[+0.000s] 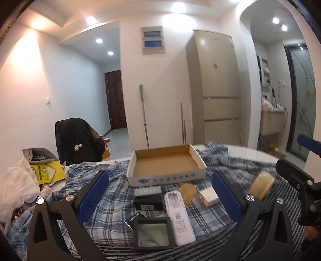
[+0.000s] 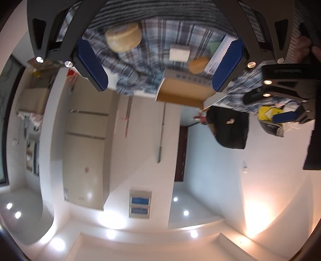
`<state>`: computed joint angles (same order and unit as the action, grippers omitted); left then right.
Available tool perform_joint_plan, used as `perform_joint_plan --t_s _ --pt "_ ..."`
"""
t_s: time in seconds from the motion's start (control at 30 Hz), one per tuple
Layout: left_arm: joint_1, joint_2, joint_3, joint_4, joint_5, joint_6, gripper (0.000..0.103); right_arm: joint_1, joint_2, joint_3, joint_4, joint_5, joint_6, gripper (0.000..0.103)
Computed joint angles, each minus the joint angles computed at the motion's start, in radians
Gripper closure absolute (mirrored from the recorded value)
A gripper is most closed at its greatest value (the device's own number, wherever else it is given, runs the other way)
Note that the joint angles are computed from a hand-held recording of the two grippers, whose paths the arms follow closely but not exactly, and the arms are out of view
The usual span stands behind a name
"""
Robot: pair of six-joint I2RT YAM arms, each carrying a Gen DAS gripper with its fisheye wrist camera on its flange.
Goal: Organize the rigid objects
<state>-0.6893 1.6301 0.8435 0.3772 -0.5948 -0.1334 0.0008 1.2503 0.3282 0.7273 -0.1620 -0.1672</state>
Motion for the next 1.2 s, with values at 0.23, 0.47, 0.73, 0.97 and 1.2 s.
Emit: perform_joint_plan --t_s 0.23,0.47,0.73,0.97,1.2 --pt "0.060 0.179 0.283 -0.424 0.128 -0.157 0.000 -0.121 0.071 0.051 -0.076 -0.164 0.052 0.000" --pt "0.056 0.248 0.349 -0.439 0.112 -0.127 0.000 -0.181 0.178 0.079 -0.066 -0.261 0.037 0.000" --pt "0.043 0.288 0.398 -0.461 0.110 -0.100 0.000 -0.236 0.161 0.101 -0.092 -0.291 0.060 0.000" --pt "0.053 0.311 0.418 -0.487 0.132 -0.095 0.000 -0.247 0.205 0.139 -0.138 -0.284 -0.013 0.000" --pt "0.080 0.332 0.471 -0.533 0.175 -0.128 0.000 -0.260 0.423 0.485 -0.564 -0.201 -0.120 0.007"
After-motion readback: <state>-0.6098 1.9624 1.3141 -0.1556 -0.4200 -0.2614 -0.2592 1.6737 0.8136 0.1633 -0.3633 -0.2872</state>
